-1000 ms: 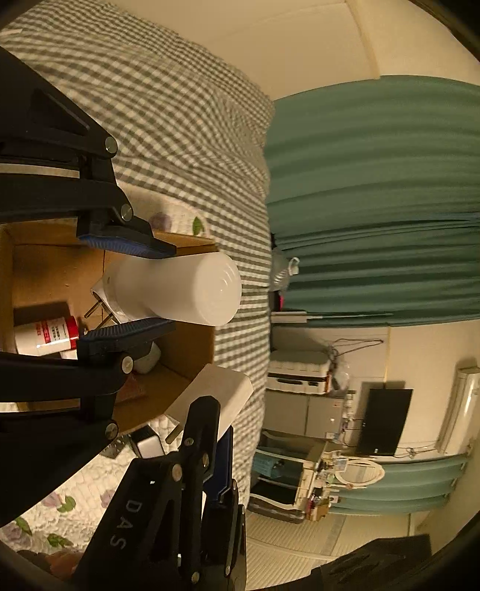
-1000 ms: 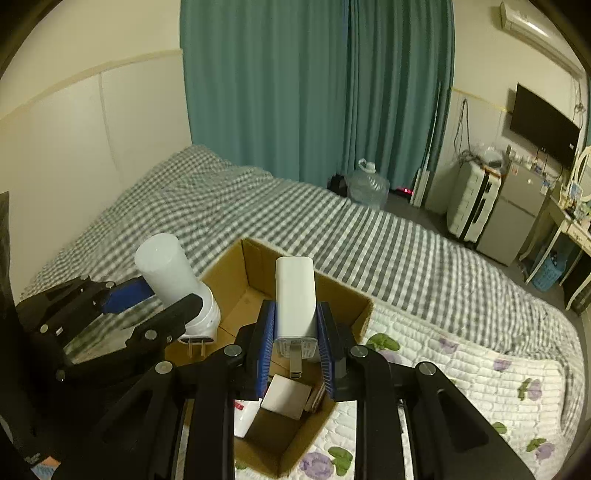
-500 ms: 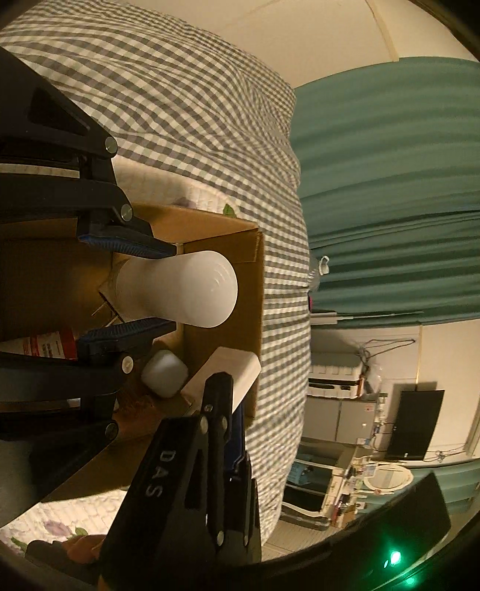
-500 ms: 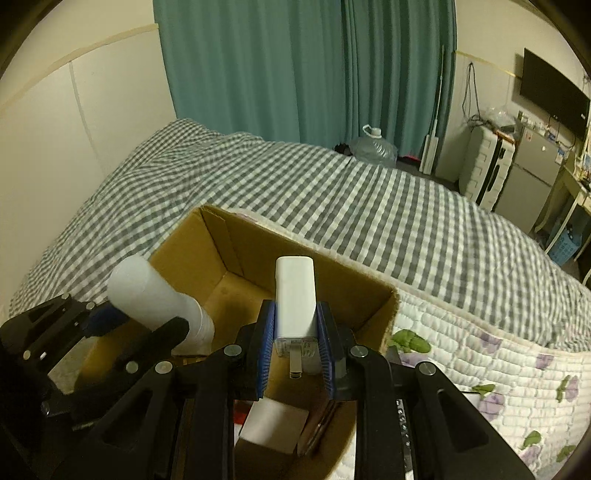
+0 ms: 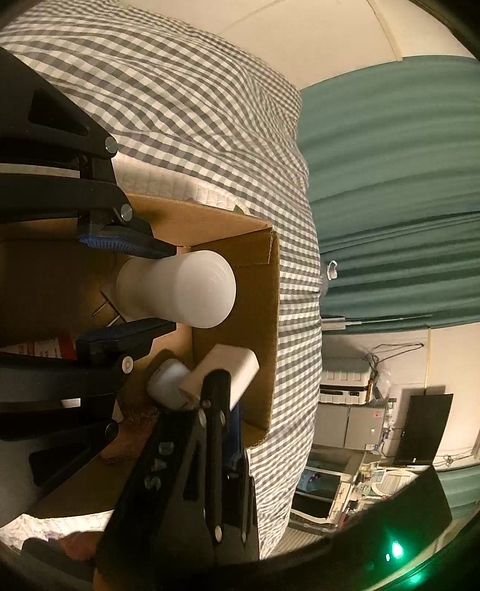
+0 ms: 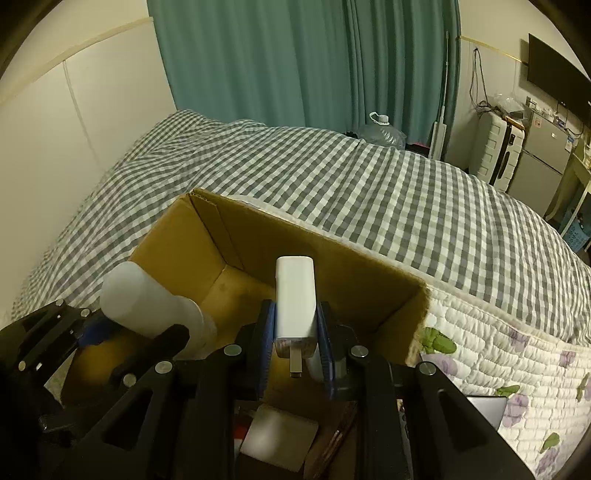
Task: Organize rigid objects
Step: 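Carry the cylinder into the box and open the left gripper while the right drops the plug charger in, then move both grippers back over the bed toward the black remote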
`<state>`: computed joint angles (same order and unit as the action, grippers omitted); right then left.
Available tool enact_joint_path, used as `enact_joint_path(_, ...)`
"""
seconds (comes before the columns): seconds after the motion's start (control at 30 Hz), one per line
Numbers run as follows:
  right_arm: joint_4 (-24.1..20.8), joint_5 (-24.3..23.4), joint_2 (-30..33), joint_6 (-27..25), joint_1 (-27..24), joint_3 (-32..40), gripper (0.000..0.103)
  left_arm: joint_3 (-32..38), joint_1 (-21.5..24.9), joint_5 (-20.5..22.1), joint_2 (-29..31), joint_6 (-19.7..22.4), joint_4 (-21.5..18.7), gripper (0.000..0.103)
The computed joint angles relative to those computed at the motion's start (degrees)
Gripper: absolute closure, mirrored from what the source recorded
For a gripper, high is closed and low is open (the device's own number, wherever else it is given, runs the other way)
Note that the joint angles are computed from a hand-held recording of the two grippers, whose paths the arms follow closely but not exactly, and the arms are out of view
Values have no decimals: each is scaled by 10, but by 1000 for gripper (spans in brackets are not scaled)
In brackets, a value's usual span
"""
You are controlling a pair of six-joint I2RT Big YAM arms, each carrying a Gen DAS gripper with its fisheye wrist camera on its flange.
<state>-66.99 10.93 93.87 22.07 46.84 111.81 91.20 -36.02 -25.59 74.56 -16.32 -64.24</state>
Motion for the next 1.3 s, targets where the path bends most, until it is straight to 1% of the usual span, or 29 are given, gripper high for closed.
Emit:
enact_joint_path(0.1,-13,5,-8,3,-1,2,81,5,-10,-11,-3,-4,-6,65)
enact_joint_path(0.13,-16,10,-12,4,0,2,72,10,-17,-22,-3,-6,-12,49)
enact_joint_path(0.17,-15,19,-19,3,1,-1,62,15,-24,-36,-3,-10,-18,42)
enact_joint_path(0.2,-11,26,-28,3,2,-6,40,18,-28,-45,-4,-12,-19,40)
enact_joint_path(0.23,-4,32,-38,4,2,-12,32,25,-36,-57,-5,-19,-25,40)
enact_joint_path(0.3,6,44,-62,4,2,-21,32,43,-46,-65,-1,-37,-43,40)
enact_joint_path(0.37,-3,60,-78,3,2,-19,30,65,-58,-71,4,-58,-64,40)
enact_joint_path(0.43,-7,81,-100,1,2,-21,26,79,-74,-82,6,-65,-74,40)
enact_joint_path(0.47,-11,88,-111,-1,2,-22,25,93,-87,-98,11,-67,-82,40)
enact_joint_path(0.53,-19,99,-132,-11,0,-25,20,116,-111,-118,21,-72,-93,39)
enact_joint_path(0.6,-21,121,-157,-22,2,-36,18,140,-129,-126,35,-76,-99,38)
enact_joint_path(0.67,-25,136,-178,-34,0,-47,13,163,-149,-133,50,-80,-106,38)
enact_joint_path(0.77,-22,166,-226,-48,-4,-84,9,199,-176,-138,81,-88,-119,38)
enact_joint_path(0.87,-24,176,-258,-60,-18,-112,8,231,-197,-129,114,-97,-129,38)
enact_joint_path(0.97,-22,187,-293,-93,-38,-157,6,252,-212,-123,144,-115,-142,38)
enact_joint_path(1.0,-23,185,-301,-100,-47,-170,4,262,-215,-123,155,-124,-149,38)
enact_joint_path(1.07,-22,170,-315,-104,-67,-192,3,277,-219,-129,180,-155,-170,38)
enact_joint_path(1.2,-7,105,-339,-102,-130,-245,3,285,-215,-122,211,-198,-191,38)
enact_joint_path(1.3,9,64,-346,-107,-165,-278,3,286,-211,-117,234,-231,-209,38)
